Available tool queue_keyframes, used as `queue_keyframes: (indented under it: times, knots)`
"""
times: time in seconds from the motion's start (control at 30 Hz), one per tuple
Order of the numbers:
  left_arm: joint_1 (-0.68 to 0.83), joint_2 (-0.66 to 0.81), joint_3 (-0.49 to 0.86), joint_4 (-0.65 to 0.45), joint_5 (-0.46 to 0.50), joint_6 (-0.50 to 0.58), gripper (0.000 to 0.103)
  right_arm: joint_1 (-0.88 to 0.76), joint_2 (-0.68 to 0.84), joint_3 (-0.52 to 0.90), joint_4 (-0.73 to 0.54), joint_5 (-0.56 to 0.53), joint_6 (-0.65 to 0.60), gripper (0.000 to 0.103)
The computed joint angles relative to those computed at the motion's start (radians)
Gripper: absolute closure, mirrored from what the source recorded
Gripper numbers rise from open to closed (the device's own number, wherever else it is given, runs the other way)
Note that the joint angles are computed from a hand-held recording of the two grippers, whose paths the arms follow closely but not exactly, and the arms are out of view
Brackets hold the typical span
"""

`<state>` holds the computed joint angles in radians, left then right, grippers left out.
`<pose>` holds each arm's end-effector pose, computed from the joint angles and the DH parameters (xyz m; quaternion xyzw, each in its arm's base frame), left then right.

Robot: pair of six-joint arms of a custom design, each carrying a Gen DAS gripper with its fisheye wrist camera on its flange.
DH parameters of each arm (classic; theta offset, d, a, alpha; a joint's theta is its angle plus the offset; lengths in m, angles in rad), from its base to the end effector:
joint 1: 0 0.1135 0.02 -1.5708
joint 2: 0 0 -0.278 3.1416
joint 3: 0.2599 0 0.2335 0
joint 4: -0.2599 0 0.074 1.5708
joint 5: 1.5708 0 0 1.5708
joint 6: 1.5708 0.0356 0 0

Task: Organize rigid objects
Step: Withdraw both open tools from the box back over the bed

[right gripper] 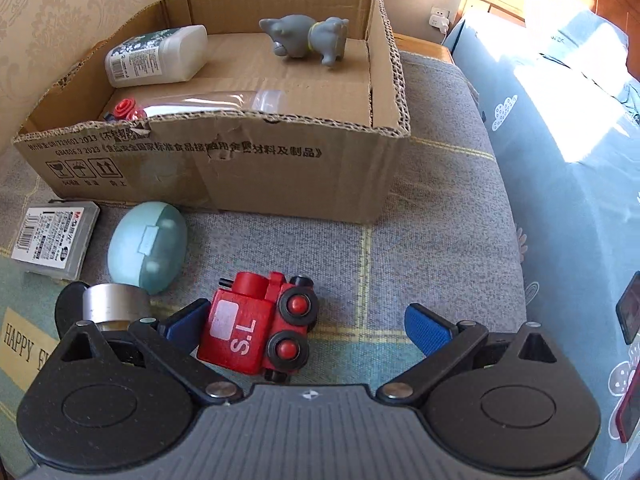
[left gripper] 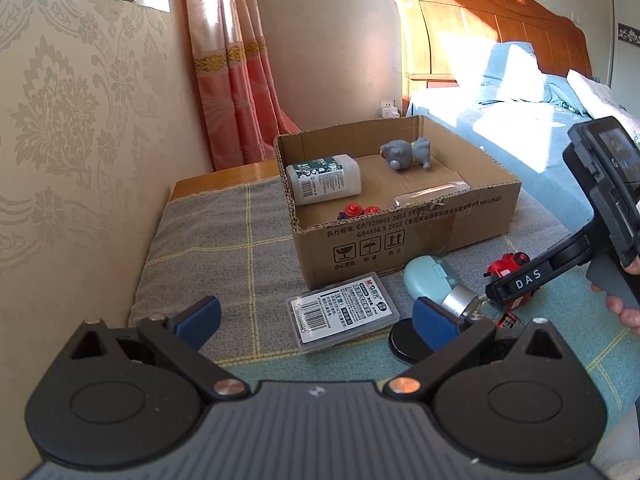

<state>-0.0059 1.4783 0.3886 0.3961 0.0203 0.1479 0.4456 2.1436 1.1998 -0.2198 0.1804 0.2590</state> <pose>0.2362 -0.0021 0.1480 0.0739 0.9023 0.0210 0.4242 0.3590 0.1644 0.0995 -0.0727 0.9728 -0.0133 0.2194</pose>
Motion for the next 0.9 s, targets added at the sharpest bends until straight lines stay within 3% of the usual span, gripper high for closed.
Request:
queue_keyframes:
  times: [0.2,0.4,0.57,0.77,0.9]
  knots:
    - [0.002,0.069,0.041,-0.013,0.01,-0.024,0.001,-0.04,-0.046,-0.118,0.093,-0.066,-0.069,0.0]
    - [-0.013,0.152,0.117,-0.078,-0.015,-0.051,0.001,-0.043,-0.086,-0.256,0.266,-0.072,-0.11,0.0]
    - [-0.046,0.237,0.216,-0.149,-0.034,-0.073,0.001,-0.051,-0.113,-0.295,0.298,-0.082,-0.134,0.0]
    - [-0.055,0.402,0.417,-0.291,-0.025,-0.177,0.001,-0.06,-0.11,-0.289,0.3,-0.098,-0.161,0.0]
    - [-0.078,0.489,0.485,-0.309,-0.056,-0.199,0.001,-0.063,-0.11,-0.297,0.318,-0.106,-0.174,0.0]
